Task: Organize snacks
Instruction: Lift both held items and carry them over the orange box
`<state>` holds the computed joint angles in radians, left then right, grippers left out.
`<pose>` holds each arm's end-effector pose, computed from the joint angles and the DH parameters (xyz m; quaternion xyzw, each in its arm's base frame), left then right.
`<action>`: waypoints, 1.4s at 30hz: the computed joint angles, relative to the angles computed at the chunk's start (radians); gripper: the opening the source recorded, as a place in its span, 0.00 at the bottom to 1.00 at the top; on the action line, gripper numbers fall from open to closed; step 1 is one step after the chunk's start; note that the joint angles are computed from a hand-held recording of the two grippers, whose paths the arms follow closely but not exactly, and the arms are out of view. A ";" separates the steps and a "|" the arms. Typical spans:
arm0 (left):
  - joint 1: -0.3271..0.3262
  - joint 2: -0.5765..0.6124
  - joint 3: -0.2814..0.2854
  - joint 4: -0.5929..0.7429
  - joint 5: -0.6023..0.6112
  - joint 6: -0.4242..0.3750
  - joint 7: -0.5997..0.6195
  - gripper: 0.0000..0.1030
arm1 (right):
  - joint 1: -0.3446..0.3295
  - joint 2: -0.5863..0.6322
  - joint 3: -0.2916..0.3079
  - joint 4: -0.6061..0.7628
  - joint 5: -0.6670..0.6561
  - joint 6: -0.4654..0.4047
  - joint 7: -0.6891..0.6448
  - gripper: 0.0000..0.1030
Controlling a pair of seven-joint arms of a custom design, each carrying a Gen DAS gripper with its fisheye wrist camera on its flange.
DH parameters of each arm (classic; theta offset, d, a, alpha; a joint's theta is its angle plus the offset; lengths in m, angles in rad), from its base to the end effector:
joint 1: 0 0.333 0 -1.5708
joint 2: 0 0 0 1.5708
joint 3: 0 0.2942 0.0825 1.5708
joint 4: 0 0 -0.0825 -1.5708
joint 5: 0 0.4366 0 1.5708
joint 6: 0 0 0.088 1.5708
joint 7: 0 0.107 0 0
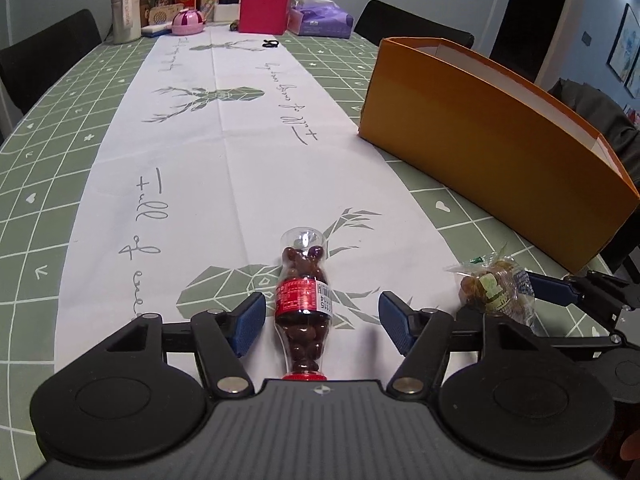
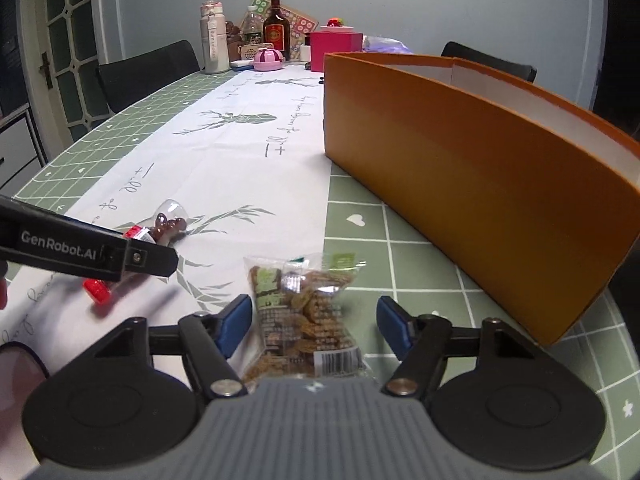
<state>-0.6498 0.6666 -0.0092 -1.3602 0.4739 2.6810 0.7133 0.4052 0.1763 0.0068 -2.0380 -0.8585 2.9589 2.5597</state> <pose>0.6316 -0.5050 0.3607 -0.6089 0.7103 -0.3081 0.1725 0.5798 0.3087 0.3746 -0.7146 0.5761 -0.2461 0.3112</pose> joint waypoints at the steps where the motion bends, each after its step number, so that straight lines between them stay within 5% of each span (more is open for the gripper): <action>1: -0.010 0.001 0.011 -0.001 0.016 0.004 -0.009 0.69 | -0.001 0.002 0.000 0.000 0.004 0.002 0.003 0.65; 11: -0.029 0.003 0.032 -0.006 0.076 0.000 -0.050 0.51 | 0.020 0.006 -0.006 0.010 -0.092 -0.026 -0.007 0.52; 15: -0.018 0.001 0.020 -0.009 0.071 0.008 -0.048 0.34 | 0.012 0.005 0.004 0.008 -0.076 -0.020 -0.029 0.45; 26: -0.008 -0.017 -0.002 -0.030 0.033 0.024 -0.038 0.33 | 0.001 -0.005 0.016 -0.008 0.015 -0.003 -0.109 0.35; 35: 0.000 -0.053 -0.029 -0.023 -0.019 -0.028 -0.031 0.33 | -0.065 -0.044 0.096 -0.027 0.362 -0.030 -0.506 0.34; 42: 0.015 -0.002 -0.068 0.125 -0.067 -0.105 0.047 0.33 | -0.100 -0.098 0.119 -0.016 0.615 -0.079 -0.909 0.34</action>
<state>-0.6345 0.6651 -0.0771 -1.2349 0.4074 2.5762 0.7604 0.3056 0.0785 0.1260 -2.0538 -0.2439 2.8803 1.6505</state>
